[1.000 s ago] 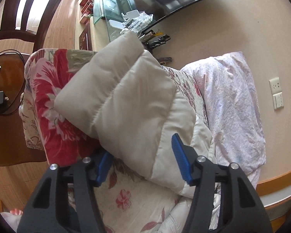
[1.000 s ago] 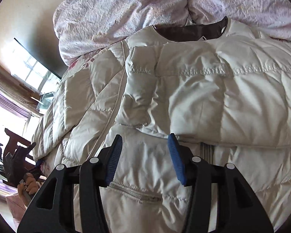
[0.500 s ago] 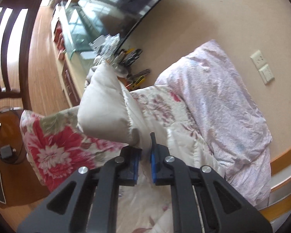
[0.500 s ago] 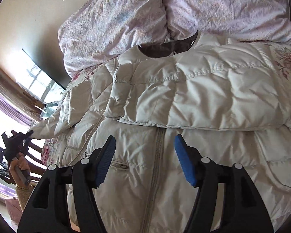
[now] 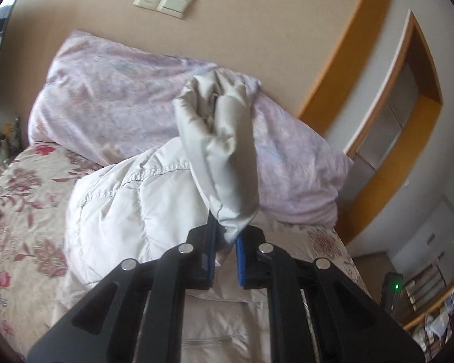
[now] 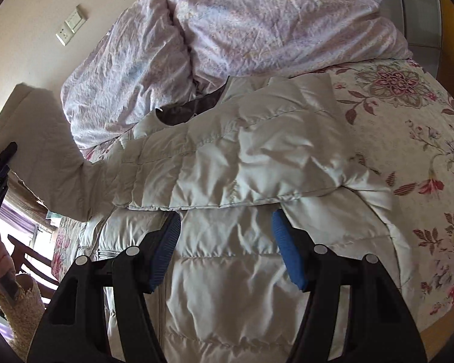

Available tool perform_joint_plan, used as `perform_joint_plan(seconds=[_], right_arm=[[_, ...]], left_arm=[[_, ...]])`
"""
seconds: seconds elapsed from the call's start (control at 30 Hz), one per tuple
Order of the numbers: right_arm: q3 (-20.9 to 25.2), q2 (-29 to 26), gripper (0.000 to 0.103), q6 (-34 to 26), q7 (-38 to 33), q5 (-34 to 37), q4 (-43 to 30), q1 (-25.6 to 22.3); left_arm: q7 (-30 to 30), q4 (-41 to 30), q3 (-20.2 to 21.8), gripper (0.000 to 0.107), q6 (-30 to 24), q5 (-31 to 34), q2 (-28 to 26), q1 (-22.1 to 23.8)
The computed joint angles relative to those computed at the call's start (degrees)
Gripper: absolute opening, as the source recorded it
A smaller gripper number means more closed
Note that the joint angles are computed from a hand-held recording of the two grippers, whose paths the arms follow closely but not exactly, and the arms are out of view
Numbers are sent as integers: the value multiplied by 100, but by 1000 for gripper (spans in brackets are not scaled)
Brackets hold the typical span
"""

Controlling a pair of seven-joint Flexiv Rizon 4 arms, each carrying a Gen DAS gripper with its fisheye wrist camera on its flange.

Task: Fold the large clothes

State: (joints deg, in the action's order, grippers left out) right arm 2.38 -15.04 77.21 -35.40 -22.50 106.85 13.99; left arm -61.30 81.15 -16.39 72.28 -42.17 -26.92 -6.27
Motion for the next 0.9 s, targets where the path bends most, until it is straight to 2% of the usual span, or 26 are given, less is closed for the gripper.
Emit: perform_joint_plan(seconds=[0.1, 0.17, 0.23, 0.3, 0.33, 0.37, 0.47, 0.5, 0.53, 0.6, 0.67, 0.73, 0.77, 0.9], right_arm=[[-148, 97, 65, 45, 219, -166, 170, 7], [-193, 113, 65, 61, 350, -242, 228, -12], [-205, 118, 65, 58, 456, -287, 255, -33], [-225, 102, 65, 55, 523, -376, 231, -32], [-247, 94, 65, 60, 563, -463, 211, -9], [-264, 74, 65, 74, 573, -556, 174, 11], [-279, -23, 65, 153, 498, -811, 7, 80], [-266, -80, 64, 212, 426, -855, -65, 99], [-227, -163, 64, 260, 300, -860, -176, 114], [-162, -375, 55, 354, -14, -855, -438, 170], [-47, -625, 51, 300, -433, -791, -770, 233], [157, -933, 45, 141, -1000, -604, -1184, 254], [120, -1065, 42, 10, -1140, -599, -1364, 354], [2, -1548, 40, -499, -1553, -475, -1982, 568]], left_arm=[[-110, -223, 64, 11, -279, 413, -321, -314], [-342, -458, 282, 11, -530, 885, -565, -565], [-547, -625, 484, 19, -864, 1342, -758, -749], [-582, -672, 492, 40, -1332, 1553, -831, -749], [-491, -585, 405, 44, -1490, 1533, -785, -689], [-324, -454, 279, 52, -1529, 1425, -711, -591], [262, 200, -37, 77, -957, 807, -302, -253], [347, 338, -27, 82, -721, 660, -199, -185], [363, 421, 48, 83, -530, 604, -130, -143], [-22, 347, 514, 83, -343, 953, -122, -231], [-694, 113, 1086, 83, -394, 1554, -216, -366], [-1188, -9, 1435, 83, -497, 2049, -296, -383], [-1400, -59, 1577, 83, -577, 2282, -326, -388], [-1669, 12, 1587, 83, -812, 2695, -327, -150]])
